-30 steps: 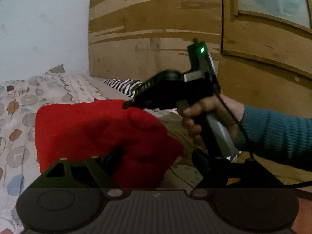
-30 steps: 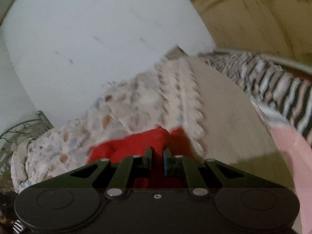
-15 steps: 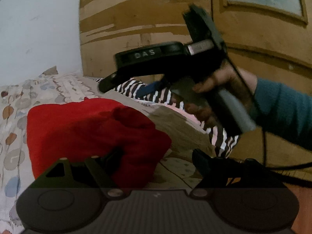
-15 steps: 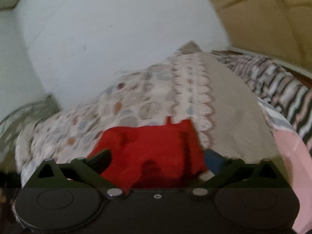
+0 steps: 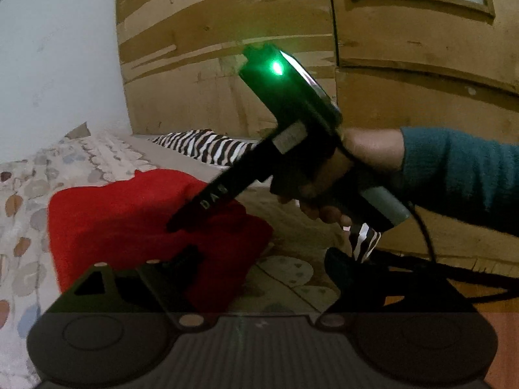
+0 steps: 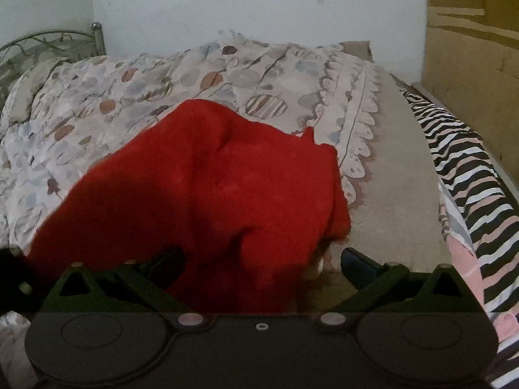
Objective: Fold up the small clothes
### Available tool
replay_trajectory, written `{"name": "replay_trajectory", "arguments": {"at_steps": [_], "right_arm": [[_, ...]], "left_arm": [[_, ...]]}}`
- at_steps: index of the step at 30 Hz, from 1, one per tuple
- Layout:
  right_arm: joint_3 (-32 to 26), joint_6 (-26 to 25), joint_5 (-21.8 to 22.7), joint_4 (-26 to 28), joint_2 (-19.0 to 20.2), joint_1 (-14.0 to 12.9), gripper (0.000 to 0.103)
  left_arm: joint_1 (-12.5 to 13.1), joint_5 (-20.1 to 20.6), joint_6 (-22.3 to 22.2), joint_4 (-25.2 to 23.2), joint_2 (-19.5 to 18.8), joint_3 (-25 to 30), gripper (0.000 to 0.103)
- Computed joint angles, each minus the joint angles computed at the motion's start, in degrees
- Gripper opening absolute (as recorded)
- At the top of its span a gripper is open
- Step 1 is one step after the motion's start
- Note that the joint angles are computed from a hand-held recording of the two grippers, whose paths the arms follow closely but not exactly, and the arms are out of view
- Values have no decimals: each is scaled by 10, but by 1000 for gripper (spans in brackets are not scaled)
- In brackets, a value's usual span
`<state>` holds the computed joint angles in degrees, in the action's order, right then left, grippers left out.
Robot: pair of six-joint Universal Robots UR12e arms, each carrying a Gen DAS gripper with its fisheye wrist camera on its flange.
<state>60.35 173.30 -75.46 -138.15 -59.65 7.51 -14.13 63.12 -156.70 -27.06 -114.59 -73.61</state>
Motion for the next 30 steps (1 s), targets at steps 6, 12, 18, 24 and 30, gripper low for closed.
{"name": "replay_trajectory", "arguments": {"at_steps": [6, 12, 18, 24, 30], "right_arm": [[34, 15, -6, -58, -7, -4, 102], [66, 83, 4, -108, -15, -12, 102], [78, 106, 11, -123, -18, -15, 102], [87, 134, 3, -175, -22, -18, 102], [43, 175, 23, -189, 5, -25, 93]], "left_arm": [[25, -37, -169, 54, 17, -17, 100], [34, 59, -334, 84, 6, 0, 102], [51, 38, -446, 36, -15, 22, 102], [51, 20, -437, -23, -25, 26, 103], [57, -29, -503, -38, -37, 26, 103]]}}
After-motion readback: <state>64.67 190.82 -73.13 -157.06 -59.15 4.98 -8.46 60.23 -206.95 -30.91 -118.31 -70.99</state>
